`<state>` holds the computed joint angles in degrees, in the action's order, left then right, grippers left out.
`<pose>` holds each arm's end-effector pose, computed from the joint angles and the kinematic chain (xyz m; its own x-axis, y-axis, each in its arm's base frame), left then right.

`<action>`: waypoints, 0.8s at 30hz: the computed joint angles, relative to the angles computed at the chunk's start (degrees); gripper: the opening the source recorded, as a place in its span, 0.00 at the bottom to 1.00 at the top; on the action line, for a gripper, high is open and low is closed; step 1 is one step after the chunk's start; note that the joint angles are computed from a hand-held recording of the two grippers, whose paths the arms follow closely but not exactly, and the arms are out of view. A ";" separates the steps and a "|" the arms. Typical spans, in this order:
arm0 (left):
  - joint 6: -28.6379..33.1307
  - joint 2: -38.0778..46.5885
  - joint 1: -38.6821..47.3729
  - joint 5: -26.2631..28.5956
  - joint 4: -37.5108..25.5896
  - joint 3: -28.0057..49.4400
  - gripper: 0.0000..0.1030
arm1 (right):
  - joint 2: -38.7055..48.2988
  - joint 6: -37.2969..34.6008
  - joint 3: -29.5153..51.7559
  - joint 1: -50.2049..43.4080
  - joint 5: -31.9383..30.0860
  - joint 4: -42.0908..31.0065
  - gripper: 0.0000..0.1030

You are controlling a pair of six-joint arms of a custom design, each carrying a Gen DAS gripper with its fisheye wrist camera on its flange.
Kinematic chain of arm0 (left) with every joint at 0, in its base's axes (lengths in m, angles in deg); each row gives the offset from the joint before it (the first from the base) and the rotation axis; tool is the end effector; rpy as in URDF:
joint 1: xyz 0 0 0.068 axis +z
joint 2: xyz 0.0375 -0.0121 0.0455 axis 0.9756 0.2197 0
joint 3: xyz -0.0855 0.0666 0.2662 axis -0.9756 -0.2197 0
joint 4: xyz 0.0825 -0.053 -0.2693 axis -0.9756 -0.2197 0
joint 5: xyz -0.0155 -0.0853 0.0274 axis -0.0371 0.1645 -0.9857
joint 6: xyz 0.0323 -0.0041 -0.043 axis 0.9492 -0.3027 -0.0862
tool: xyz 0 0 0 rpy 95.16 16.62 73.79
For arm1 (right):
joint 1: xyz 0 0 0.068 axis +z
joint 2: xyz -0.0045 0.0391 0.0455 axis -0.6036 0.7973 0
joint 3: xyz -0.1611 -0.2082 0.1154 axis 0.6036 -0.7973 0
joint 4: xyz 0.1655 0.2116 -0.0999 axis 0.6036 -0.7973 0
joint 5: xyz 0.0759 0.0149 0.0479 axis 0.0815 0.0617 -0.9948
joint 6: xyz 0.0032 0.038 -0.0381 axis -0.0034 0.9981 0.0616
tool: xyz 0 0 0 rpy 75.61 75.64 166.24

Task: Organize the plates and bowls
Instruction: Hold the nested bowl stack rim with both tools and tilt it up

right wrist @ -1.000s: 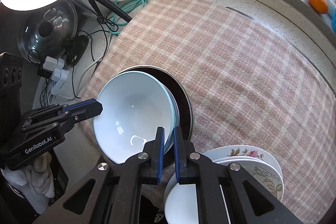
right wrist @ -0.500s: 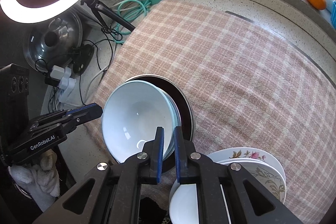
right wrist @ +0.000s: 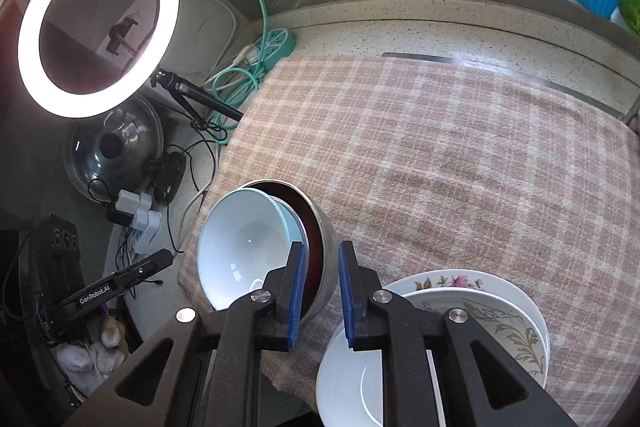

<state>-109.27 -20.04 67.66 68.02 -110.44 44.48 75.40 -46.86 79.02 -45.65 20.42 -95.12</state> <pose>0.1814 -0.0362 0.1919 -0.7571 -0.5717 -0.3161 -0.3893 0.7834 -0.4844 0.3401 -0.0316 0.2014 -0.9087 -0.2674 -0.3206 -0.3922 0.8100 0.4360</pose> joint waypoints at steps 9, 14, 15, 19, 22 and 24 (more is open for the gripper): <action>-0.18 3.47 -1.31 1.05 4.01 -0.49 0.07 | 2.20 3.06 -3.50 -0.60 -1.34 2.59 0.15; 1.06 6.28 -1.91 0.07 4.63 0.92 0.07 | 2.66 3.14 -3.14 0.33 -0.42 2.51 0.15; 1.11 6.65 -1.85 0.27 4.92 0.96 0.07 | 2.66 3.39 -3.23 0.60 -0.13 2.91 0.15; 1.68 8.10 -2.28 0.81 5.62 1.40 0.07 | 3.79 3.84 -2.99 0.90 -0.50 2.59 0.15; 2.04 9.11 -2.58 0.41 5.74 1.82 0.07 | 3.43 3.63 -3.81 1.49 0.27 3.34 0.15; 2.24 9.78 -2.44 0.47 6.01 1.98 0.07 | 3.34 3.73 -4.13 1.77 0.29 3.62 0.15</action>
<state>-107.03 -10.27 65.22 68.49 -104.43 46.46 78.74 -43.13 74.89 -43.88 20.71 -91.50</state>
